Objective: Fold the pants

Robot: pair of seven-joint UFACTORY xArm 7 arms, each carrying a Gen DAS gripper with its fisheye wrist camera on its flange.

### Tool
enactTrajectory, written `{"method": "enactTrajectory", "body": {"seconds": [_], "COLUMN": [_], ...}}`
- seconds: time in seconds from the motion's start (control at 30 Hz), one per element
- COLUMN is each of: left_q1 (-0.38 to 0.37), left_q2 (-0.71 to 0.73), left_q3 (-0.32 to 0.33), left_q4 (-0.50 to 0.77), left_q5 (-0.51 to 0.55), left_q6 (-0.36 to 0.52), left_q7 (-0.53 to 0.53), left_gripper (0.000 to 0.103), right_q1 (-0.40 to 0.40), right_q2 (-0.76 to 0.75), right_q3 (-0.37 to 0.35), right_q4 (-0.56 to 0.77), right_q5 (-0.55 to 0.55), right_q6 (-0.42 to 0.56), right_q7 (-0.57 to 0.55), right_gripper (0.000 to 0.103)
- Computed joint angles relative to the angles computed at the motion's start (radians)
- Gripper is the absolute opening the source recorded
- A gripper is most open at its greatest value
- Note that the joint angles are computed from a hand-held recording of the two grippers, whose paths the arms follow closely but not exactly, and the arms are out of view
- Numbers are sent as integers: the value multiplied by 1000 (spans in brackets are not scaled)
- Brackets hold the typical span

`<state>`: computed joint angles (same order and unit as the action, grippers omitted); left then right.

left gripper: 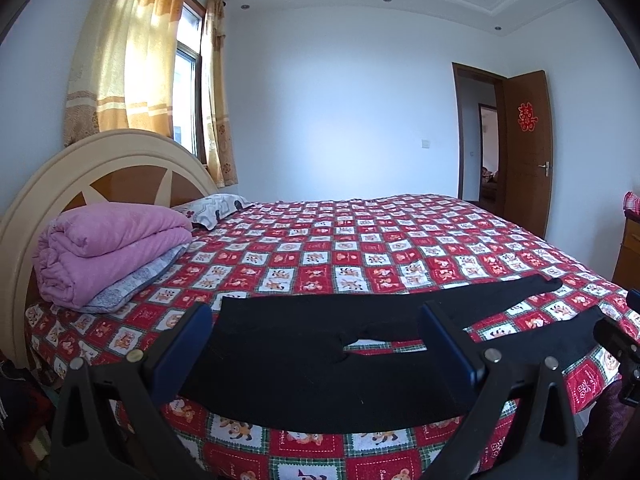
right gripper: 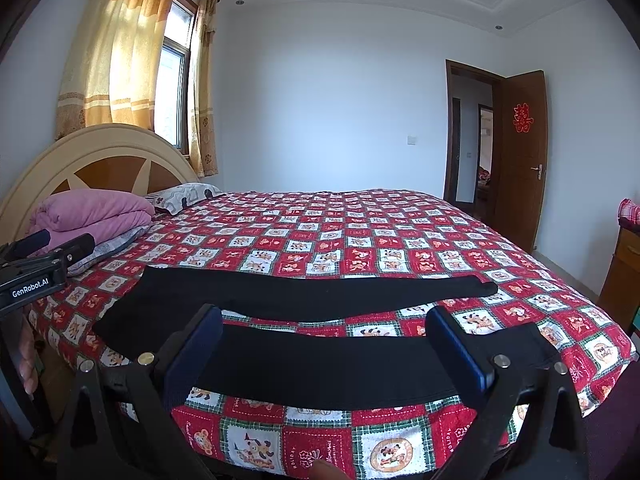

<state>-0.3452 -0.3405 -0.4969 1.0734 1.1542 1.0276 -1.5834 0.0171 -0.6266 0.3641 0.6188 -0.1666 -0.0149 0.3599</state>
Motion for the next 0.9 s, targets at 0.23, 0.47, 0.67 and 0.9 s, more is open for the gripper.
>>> {"method": "enactTrajectory", "body": {"seconds": [0.23,0.47,0.67,0.9], "left_q1": [-5,-8,-9,-10], "left_q2": [3,4,4,7], "left_q3": [2,3,5,5], "left_q4": [-3,-3,-5,-3], "left_q5": [-4,-3,-7,-6], "left_q6": [2,4,1,4], "left_q7": [1,0,-1,-3], "left_gripper": [103,103,103,103], "right_q1": [2,3,6,8], "right_q2": [0,1,2,3], "right_q3": [1,0,-1,-3], "right_q4": [3,2,2,2], "right_q5": [-3,-5,-6,-7], "right_q6": [6,7,10,12], "right_q7": [1,5,3,4], "right_gripper": [102,102,102,102]}}
